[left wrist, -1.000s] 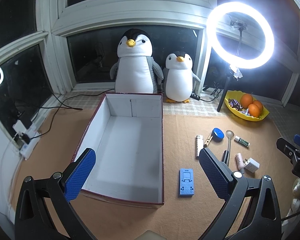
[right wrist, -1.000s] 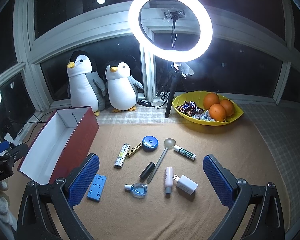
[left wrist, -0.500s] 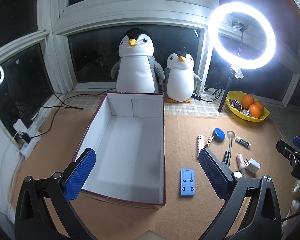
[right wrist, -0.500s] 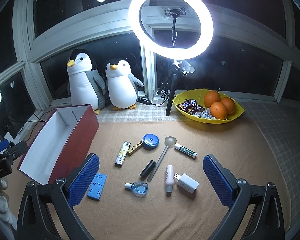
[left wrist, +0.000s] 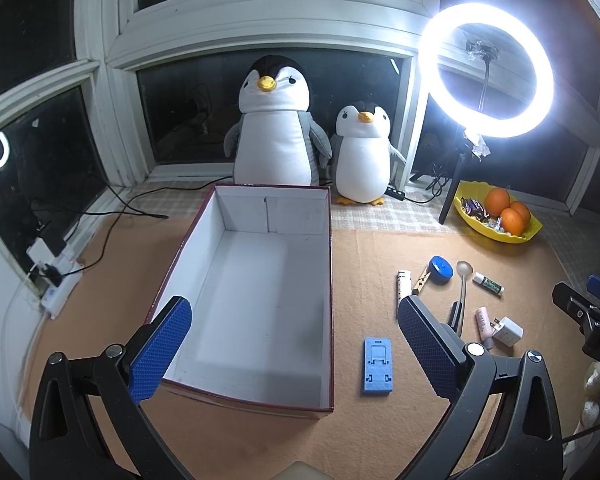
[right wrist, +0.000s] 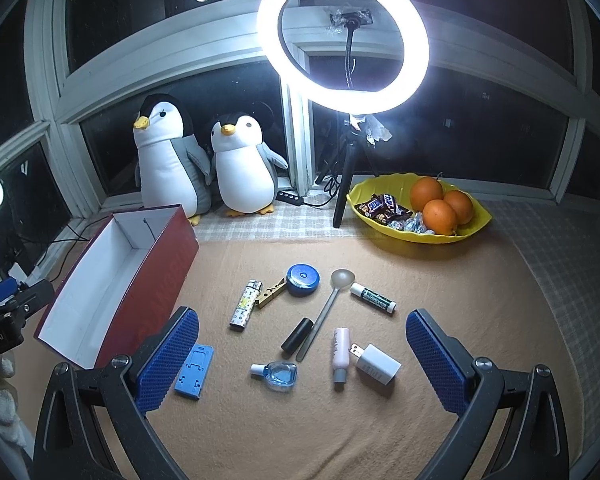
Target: Organize rigid objects
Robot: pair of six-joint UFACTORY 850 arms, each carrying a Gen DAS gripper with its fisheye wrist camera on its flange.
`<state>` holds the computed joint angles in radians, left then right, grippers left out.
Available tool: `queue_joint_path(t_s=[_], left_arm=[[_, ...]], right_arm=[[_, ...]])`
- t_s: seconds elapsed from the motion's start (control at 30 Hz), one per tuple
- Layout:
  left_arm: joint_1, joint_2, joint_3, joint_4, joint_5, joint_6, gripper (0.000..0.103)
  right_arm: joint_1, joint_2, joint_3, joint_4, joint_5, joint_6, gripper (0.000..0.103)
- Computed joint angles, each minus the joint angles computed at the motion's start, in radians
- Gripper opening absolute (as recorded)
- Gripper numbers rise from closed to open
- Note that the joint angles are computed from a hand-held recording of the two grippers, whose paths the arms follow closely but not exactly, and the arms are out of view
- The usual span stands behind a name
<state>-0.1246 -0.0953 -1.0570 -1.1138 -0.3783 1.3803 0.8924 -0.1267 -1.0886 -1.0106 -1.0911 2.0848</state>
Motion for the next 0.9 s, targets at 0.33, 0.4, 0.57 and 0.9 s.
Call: queue_joint_path(t_s=[0.33,0.4,0.57,0.9], left_arm=[[0.000,-0.022,-0.011,0.030,0.019,-0.032,0.102],[-0.001,-0.025,-0.012,0.039,0.025,-0.043,0.102],[0.002,-0.039,-0.018,0.053,0.047,-0.055,0.102],[0.029,-0.107,-0.062,0.215,0.105,-0.231,0.100]], right_arm=[[-0.011,-0.005,0.002,0.018,0.022,-0.006,0.102],[-0.015,-0.006,0.002,0.023,0.028,-0.011,0.102],[-0.022,-0.006,0.007,0.028,0.047,-0.016,0.102],[-0.036,-0.003,0.031,0.053,0.083,-0.020,0.102]])
